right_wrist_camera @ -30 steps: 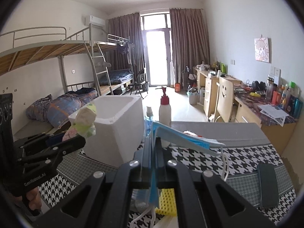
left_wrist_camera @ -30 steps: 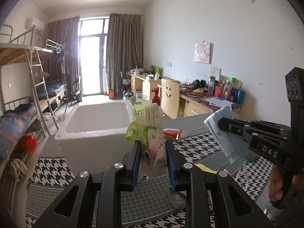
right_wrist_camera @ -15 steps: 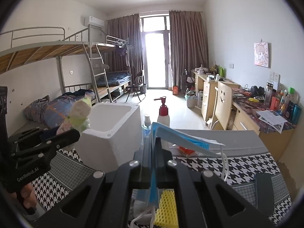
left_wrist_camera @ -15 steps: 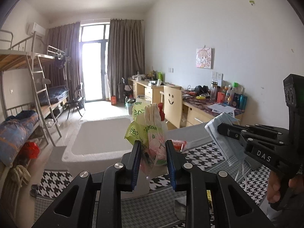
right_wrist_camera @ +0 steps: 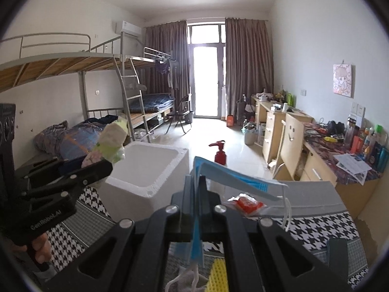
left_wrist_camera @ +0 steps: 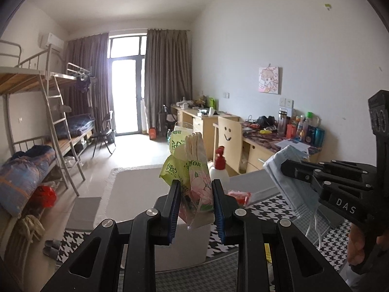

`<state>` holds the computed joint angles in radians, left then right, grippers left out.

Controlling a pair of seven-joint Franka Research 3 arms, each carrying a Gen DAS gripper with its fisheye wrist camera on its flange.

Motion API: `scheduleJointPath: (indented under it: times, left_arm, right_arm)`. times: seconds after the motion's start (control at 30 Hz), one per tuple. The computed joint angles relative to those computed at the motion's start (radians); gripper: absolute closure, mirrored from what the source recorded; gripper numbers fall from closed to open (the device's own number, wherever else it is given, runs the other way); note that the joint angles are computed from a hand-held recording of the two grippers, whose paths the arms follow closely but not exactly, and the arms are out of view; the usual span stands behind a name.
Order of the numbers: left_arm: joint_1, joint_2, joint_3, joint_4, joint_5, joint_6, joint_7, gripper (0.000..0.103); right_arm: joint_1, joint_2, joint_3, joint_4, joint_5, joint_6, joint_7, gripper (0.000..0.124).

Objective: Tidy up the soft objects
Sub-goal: 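Lift the tissue pack with left tool while right tool carries the mask toward the foam box, then open the left tool to drop the tissue pack into the foam box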

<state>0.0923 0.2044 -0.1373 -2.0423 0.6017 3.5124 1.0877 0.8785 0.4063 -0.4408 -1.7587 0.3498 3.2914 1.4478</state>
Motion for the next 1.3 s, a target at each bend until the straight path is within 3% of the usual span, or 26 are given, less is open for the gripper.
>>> scheduleJointPath:
  times: [0.1,0.4,0.5,0.57,0.63,0.7,0.8,0.9,0.97,1.07,1.13,1.2,1.3]
  left_arm:
    - [0.010,0.009,-0.005,0.016,0.014,-0.011,-0.008,0.076]
    - [-0.052,0.028,0.048,0.046,-0.118,-0.032,0.106,0.076]
    - [-0.111,0.041,0.101,0.066,-0.206,-0.060,0.177,0.076]
    - [-0.092,0.054,0.082,0.086,-0.210,-0.083,0.184,0.076]
    - [-0.110,0.069,0.099,0.106,-0.237,-0.103,0.203,0.076]
    - [-0.130,0.086,0.119,0.131,-0.263,-0.128,0.217,0.076]
    - [-0.102,0.112,0.091,0.167,-0.262,-0.172,0.217,0.076]
    - [-0.050,0.131,0.038,0.194,-0.255,-0.200,0.213,0.076]
    - [-0.074,0.141,0.068,0.211,-0.257,-0.213,0.210,0.076]
    - [-0.025,0.157,0.014,0.230,-0.257,-0.241,0.215,0.076]
    - [-0.006,0.166,-0.007,0.239,-0.256,-0.247,0.223,0.076]
    - [0.054,0.180,-0.077,0.257,-0.263,-0.272,0.244,0.076]
    - [0.078,0.202,-0.110,0.285,-0.284,-0.298,0.270,0.075]
  right_arm:
    - [0.031,0.023,-0.042,0.025,0.009,-0.004,0.010,0.119]
    - [-0.014,0.049,-0.007,0.089,-0.032,-0.028,0.046,0.119]
    - [-0.050,0.064,0.030,0.122,-0.060,-0.036,0.052,0.119]
    - [-0.074,0.074,0.056,0.145,-0.079,-0.046,0.054,0.119]
    - [-0.143,0.081,0.140,0.176,-0.104,-0.067,0.040,0.119]
    - [-0.163,0.096,0.162,0.202,-0.127,-0.081,0.048,0.119]
    - [-0.223,0.112,0.235,0.242,-0.156,-0.109,0.045,0.119]
    - [-0.249,0.125,0.268,0.269,-0.185,-0.130,0.051,0.119]
    - [-0.241,0.138,0.256,0.288,-0.206,-0.140,0.070,0.119]
    - [-0.280,0.155,0.301,0.326,-0.226,-0.174,0.066,0.119]
    - [-0.275,0.176,0.292,0.363,-0.246,-0.203,0.086,0.119]
    - [-0.284,0.190,0.300,0.388,-0.263,-0.221,0.097,0.119]
    - [-0.306,0.208,0.326,0.424,-0.278,-0.245,0.102,0.119]
